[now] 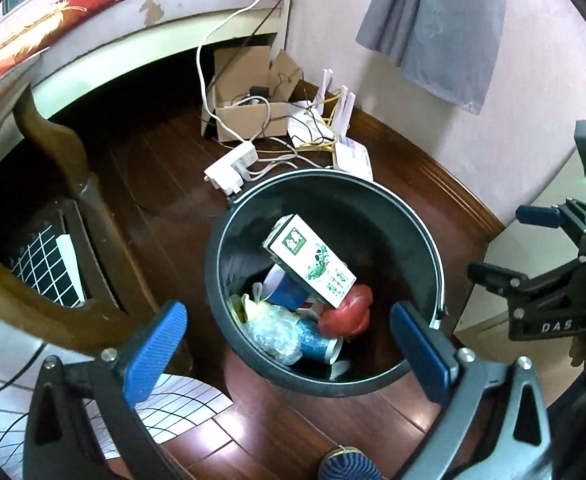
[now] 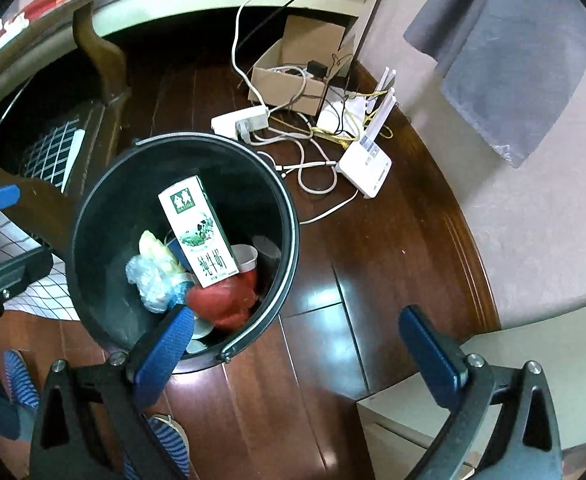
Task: Collect trash
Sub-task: 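Move both tools back toward the table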
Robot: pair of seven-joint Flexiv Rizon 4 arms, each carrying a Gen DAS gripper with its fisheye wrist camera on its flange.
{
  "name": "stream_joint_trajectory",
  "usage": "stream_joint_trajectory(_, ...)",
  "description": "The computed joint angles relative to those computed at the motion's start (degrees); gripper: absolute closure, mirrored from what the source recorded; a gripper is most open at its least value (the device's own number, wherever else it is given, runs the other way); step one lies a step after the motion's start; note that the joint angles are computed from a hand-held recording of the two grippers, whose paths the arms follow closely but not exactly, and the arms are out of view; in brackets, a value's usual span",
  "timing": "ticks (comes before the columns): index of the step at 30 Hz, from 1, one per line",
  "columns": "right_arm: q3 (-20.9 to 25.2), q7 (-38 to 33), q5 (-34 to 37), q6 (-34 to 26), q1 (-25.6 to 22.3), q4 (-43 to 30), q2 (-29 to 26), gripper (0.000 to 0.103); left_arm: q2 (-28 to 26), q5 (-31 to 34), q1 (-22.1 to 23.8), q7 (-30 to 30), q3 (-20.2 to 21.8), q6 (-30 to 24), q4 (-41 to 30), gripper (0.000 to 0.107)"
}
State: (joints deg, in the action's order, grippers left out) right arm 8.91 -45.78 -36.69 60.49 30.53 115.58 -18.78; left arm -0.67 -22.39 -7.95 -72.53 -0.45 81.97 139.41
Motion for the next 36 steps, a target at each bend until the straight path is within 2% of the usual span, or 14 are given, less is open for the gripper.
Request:
stream_joint_trajectory(6,0.2,3.2,-1.5,1.0,-0.1,2.3,4.2,0.000,3.4,5.1,0.3,-4.5,0.8,-1.3,0.6,0.004)
stream_joint_trajectory(9,0.6,5.6,-3.1,2.0,-0.4,3.6,6.5,0.000,6.6,13.5,2.4,-11.5,0.8,-1.7,0.5,0.004)
stream_joint_trajectory(11,1.0,7.1,-4.3,2.2,-0.6,4.1,7.9,0.000,8.6,12.9,2.0,-12.0,1.7,-1.9,1.1,0.004)
stream_joint_trajectory(19,2.4,12.6,-10.0,3.6,-0.8,3.8,10.6,0.000,16.1,17.4,5.4,-15.7,2.3,-3.3,1.8,0.004)
stream_joint_trajectory(26,3.0,13.7,-12.1,5.0,0.9,-0.1,9.1,0.000,21.5,19.3,8.9,-16.8,3.8,-4.7,3.3,0.004)
stream_joint_trajectory(36,2.8,11.8,-13.6,6.2,7.6,-10.0,3.0,0.000,30.2,21.0,16.7,-15.8,7.9,-7.1,6.3,0.004)
